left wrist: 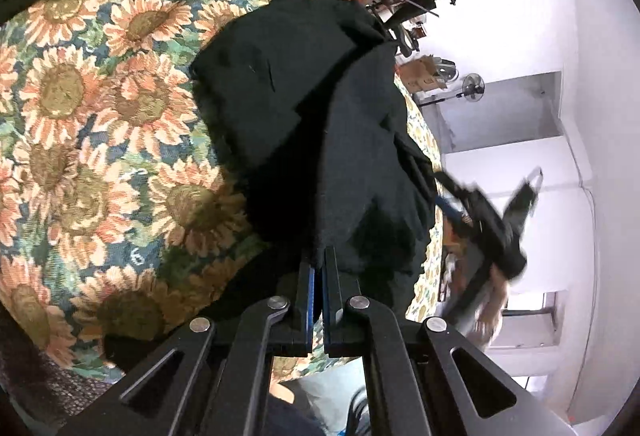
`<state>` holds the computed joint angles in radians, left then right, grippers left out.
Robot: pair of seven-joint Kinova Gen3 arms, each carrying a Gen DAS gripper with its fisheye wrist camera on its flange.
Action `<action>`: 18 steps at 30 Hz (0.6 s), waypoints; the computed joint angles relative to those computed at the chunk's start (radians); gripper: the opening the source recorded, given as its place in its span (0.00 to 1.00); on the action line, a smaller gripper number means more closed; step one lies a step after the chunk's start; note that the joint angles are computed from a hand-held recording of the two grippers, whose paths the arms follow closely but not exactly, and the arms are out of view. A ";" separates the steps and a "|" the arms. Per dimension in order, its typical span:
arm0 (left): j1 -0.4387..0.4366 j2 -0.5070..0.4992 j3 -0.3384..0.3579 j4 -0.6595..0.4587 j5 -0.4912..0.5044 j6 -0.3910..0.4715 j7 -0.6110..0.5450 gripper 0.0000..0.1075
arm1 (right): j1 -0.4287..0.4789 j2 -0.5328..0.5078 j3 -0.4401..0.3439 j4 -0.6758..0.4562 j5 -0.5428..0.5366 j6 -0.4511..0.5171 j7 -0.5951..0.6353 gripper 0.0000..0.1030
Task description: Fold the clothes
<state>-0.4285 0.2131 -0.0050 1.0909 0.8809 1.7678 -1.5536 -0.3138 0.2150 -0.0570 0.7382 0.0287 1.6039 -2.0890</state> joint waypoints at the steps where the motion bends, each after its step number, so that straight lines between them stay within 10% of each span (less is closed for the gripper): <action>1: 0.006 -0.001 0.002 0.007 -0.002 -0.012 0.001 0.02 | 0.024 0.045 -0.015 -0.046 -0.021 0.021 -0.004 0.75; 6: 0.042 0.024 0.019 -0.031 -0.023 -0.046 0.039 0.02 | 0.199 0.215 -0.172 -0.179 -0.187 0.049 -0.059 0.74; 18: 0.070 0.138 0.097 -0.219 -0.046 -0.061 0.151 0.02 | 0.139 0.320 -0.083 -0.292 -0.137 -0.044 -0.080 0.69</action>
<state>-0.3584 0.3513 0.0919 0.8717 0.8349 1.7072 -1.4022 -0.1752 0.5353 -0.1398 0.4464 -0.1086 1.5604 -2.1691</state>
